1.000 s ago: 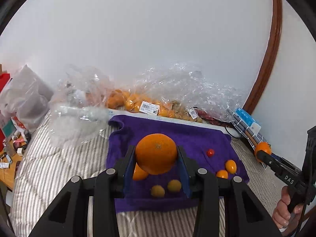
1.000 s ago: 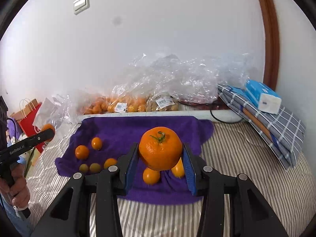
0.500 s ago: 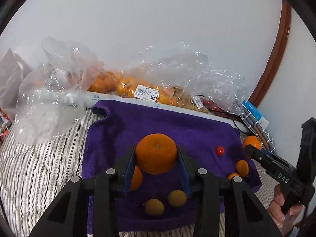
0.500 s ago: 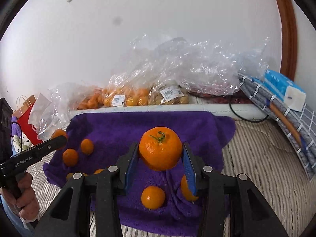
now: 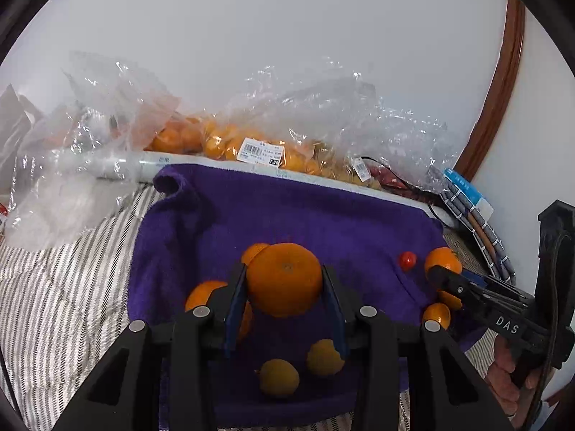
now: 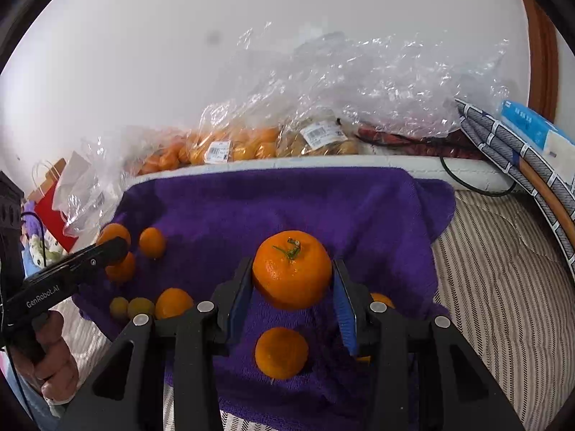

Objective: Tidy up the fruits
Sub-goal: 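Carry both large oranges onto the purple towel and lower them, then open both tools and pull them back from the towel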

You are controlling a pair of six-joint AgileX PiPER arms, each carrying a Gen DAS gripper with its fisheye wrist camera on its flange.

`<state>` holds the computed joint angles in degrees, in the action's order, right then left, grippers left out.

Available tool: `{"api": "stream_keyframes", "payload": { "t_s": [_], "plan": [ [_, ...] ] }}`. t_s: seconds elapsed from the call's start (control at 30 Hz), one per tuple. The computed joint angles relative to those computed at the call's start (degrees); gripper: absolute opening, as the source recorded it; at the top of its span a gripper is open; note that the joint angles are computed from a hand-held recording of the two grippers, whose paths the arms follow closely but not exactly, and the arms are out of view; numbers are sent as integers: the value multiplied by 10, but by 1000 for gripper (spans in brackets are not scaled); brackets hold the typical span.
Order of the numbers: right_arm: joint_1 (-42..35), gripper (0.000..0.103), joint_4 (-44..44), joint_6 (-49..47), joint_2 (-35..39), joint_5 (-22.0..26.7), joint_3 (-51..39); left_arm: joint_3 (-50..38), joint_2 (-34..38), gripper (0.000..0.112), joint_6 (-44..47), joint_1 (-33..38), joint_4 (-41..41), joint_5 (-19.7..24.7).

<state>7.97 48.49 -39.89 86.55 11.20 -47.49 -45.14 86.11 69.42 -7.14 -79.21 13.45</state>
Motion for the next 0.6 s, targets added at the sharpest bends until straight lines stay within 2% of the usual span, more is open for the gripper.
{"api": "stream_keyframes", "payload": {
  "t_s": [0.07,0.47,0.6],
  "plan": [
    [9,43,-25,24,4,-8,0,-1,4,38,4,1,-6,3],
    [2,43,-6,6,16,5,0,-9,18,38,-28,-10,32,0],
    [4,43,2,-2,6,-15,12,-14,23,38,-63,-17,69,-6]
  ]
}}
